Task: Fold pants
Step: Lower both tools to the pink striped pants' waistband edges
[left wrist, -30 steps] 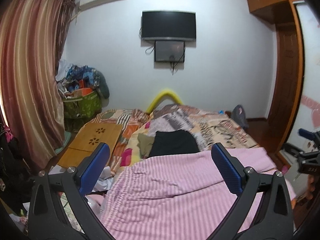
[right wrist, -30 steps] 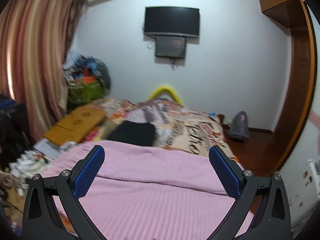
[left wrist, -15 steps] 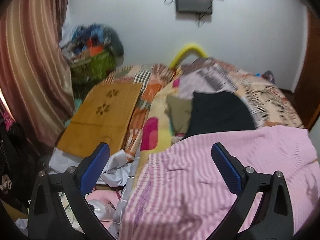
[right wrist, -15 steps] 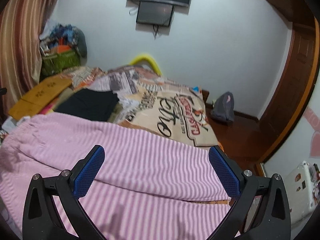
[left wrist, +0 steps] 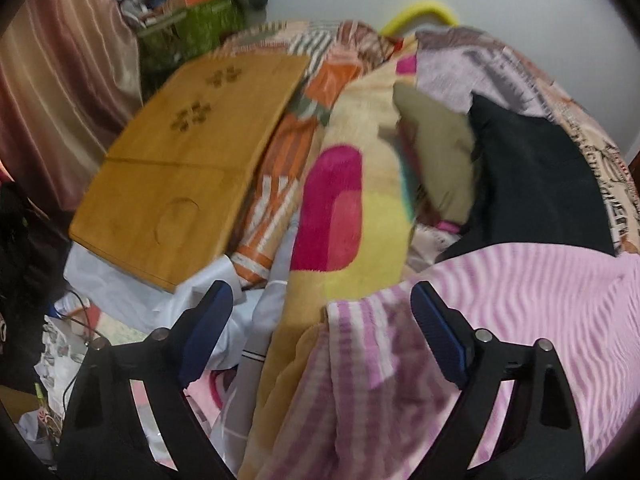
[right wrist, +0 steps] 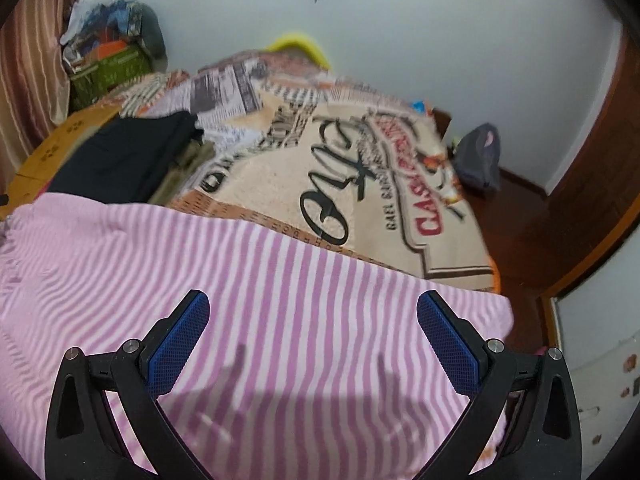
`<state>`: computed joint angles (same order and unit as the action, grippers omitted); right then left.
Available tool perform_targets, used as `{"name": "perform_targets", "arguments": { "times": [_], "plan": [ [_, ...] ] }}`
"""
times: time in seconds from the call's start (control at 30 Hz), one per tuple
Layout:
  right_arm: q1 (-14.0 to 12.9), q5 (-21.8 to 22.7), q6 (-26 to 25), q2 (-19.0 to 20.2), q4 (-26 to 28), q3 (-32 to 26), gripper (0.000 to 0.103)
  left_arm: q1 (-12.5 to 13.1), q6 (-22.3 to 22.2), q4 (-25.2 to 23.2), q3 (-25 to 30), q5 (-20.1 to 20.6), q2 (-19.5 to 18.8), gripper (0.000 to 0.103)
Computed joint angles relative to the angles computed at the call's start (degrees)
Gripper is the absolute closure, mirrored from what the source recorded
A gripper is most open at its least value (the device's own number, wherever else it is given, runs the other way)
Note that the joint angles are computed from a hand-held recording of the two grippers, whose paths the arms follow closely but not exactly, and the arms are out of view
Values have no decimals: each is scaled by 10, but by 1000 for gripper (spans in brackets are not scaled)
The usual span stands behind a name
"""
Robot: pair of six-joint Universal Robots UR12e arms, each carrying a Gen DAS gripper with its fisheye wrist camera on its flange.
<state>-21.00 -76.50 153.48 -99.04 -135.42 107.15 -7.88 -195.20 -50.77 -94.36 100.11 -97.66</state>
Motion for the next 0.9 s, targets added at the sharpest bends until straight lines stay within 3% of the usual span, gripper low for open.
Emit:
{"name": "perform_targets", "arguments": {
  "times": [0.27,0.4,0.47,0.5,0.53,0.7,0.77,0.83,0.9],
  "plan": [
    [17,-4,-33,75,58,-52,12,8,14,-57,18,-36,-33,14],
    [21,4,-43,97,93,-68,20,12,32,-65,19,-66,-36,42],
    [19,16,-39,101,94,-69,22,9,34,-61,19,-59,-36,53],
    [18,22,-39,99,97,-67,28,8,34,-57,18,-55,-35,65],
    [15,32,-41,97,103,-66,32,8,35,-54,17,-60,-34,70],
    [12,48,-59,85,127,-63,81,-2,42,-40,13,-29,-26,73],
    [17,33,-67,77,111,-53,92,-4,46,-31,10,-19,-20,76],
    [19,22,-69,70,94,-45,95,-6,50,-20,8,-3,-11,103],
    [17,23,-63,63,81,-37,97,-4,45,-15,9,11,-5,103]
  ]
}}
